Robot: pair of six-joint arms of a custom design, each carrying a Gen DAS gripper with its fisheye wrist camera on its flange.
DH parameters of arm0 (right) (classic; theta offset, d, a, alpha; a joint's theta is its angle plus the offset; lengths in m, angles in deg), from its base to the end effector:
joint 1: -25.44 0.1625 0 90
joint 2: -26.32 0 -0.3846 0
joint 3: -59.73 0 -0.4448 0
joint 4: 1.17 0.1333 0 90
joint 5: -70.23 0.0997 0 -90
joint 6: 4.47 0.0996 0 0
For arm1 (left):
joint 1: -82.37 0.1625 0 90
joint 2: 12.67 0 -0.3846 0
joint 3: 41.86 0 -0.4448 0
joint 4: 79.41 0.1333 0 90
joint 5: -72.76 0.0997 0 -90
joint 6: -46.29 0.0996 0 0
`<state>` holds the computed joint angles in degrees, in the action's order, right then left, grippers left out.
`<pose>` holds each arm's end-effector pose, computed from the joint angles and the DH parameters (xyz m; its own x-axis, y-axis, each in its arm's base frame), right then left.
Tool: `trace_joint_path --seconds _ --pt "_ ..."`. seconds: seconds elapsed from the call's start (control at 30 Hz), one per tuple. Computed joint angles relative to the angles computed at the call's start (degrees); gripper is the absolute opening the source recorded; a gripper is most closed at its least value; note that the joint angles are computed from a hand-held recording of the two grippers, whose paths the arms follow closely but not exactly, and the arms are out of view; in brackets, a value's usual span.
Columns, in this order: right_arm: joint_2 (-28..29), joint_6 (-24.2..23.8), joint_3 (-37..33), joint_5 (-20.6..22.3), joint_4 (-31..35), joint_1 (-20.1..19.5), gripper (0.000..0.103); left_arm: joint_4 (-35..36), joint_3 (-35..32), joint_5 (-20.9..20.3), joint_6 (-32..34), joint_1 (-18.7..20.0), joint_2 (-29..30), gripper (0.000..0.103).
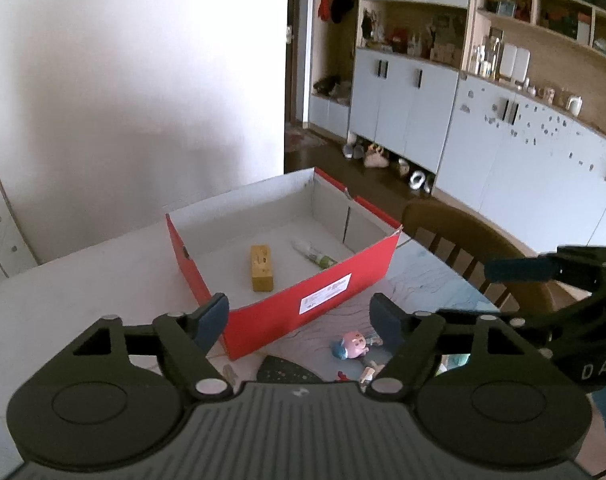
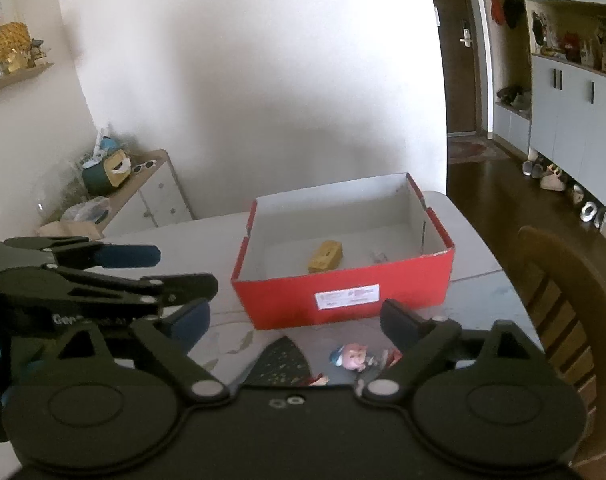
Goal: Organize rigid objects
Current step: 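Withdraw both tools from the red box back toward the items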
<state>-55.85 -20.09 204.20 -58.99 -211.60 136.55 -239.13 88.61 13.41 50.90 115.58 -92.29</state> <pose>0.2015 -0.3267 0.1936 -0.8311 0.0811 0.5502 -0.4298 0.5341 -0.7280 -0.2942 -0.4126 0.1470 -0.5435 0.6691 -0.5068 0.8381 0.4660 -0.2836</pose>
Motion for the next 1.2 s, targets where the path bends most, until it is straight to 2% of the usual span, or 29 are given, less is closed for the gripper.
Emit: trace_joint_path --seconds 0.13,0.37,0.57,0.77,0.87,1.2 --pt "0.93 -0.8 1.14 0.33 -3.08 0.88 0.103 -0.22 2.11 0.02 -0.23 -0.25 -3.02 0.084" --pt "3.8 -1.85 2.35 -0.46 -7.78 2.46 0.103 1.26 5.34 1.34 0.09 0.18 -8.31 0.085" --pt "7.81 -2.27 2.67 -2.4 -11.29 2.51 0.103 5.04 7.96 1.71 -2.51 2.22 -13.11 0.085" --pt "12.05 -2.84 3.71 -2.77 -14.79 0.86 0.103 7.01 12.25 2.95 -3.06 3.83 -16.73 0.085" --pt "13.69 -1.78 4.33 -2.23 -15.81 -0.47 0.103 8.04 14.11 2.18 -3.67 5.03 -17.97 0.085" --pt "19.25 -0.36 3.77 -2.35 -17.72 -3.66 0.1 12.3 17.26 3.23 -7.73 6.71 -18.03 0.085"
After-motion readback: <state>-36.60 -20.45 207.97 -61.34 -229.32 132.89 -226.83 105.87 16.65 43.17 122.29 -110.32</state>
